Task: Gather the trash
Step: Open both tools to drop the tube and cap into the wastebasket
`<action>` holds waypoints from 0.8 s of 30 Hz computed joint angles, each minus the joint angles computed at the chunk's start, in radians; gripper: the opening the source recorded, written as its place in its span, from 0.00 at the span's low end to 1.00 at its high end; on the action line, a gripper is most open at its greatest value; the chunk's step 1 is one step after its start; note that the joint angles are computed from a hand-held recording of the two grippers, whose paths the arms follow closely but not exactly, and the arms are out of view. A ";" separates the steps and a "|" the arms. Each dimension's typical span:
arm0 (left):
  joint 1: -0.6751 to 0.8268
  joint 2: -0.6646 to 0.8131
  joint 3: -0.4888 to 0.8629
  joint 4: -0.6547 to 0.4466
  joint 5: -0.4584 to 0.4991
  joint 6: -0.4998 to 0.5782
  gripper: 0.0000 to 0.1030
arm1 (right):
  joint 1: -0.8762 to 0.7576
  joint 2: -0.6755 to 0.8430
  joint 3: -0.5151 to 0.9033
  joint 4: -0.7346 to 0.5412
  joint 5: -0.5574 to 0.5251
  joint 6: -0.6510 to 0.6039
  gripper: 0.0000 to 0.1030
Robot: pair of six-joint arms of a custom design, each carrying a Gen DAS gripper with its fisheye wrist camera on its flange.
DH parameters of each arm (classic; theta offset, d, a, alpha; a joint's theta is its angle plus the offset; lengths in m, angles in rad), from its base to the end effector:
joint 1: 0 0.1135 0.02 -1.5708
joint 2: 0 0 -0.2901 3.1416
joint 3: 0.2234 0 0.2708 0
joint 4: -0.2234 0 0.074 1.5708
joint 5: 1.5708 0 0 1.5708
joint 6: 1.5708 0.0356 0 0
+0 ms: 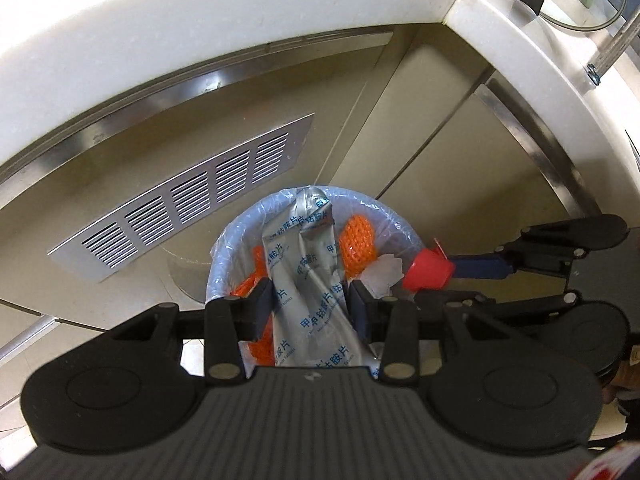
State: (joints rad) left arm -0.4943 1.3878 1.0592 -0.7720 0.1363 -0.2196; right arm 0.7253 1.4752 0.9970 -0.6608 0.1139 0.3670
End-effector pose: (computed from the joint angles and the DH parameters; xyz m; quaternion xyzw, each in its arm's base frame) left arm 0.2495 -0.1400 0.2729 0.1486 0.9589 -0.1433 0.1946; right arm 0.2273 0.1961 0.2347 -0.1618 0.9618 0.0636 0.2116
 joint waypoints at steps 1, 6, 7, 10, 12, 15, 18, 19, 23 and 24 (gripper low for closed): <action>0.000 0.001 0.000 0.001 -0.001 0.000 0.36 | -0.001 0.000 0.000 0.001 0.000 0.000 0.31; 0.001 0.000 -0.001 0.003 0.005 -0.001 0.36 | -0.005 -0.006 -0.007 0.005 -0.001 0.003 0.31; 0.001 0.001 -0.002 0.007 0.009 0.000 0.36 | -0.004 -0.004 -0.006 0.004 0.000 0.006 0.31; 0.003 0.002 -0.003 0.014 0.017 0.001 0.36 | -0.005 -0.010 -0.009 0.002 0.005 0.010 0.31; 0.004 0.003 -0.003 0.019 0.025 -0.001 0.36 | -0.008 -0.012 -0.010 0.002 0.006 0.015 0.31; -0.004 0.007 -0.003 0.031 0.016 -0.012 0.54 | -0.010 -0.017 -0.016 0.002 0.007 0.020 0.31; -0.012 0.006 -0.002 0.031 0.007 -0.015 0.56 | -0.015 -0.024 -0.024 0.004 0.005 0.021 0.31; -0.013 0.003 -0.004 0.027 0.003 -0.017 0.56 | -0.018 -0.025 -0.025 0.005 0.004 0.020 0.31; -0.012 -0.022 -0.021 0.004 -0.016 -0.021 0.56 | -0.021 -0.025 -0.025 0.010 0.001 0.019 0.31; -0.012 -0.030 -0.027 -0.001 -0.020 -0.023 0.56 | -0.021 -0.024 -0.025 0.011 0.000 0.018 0.31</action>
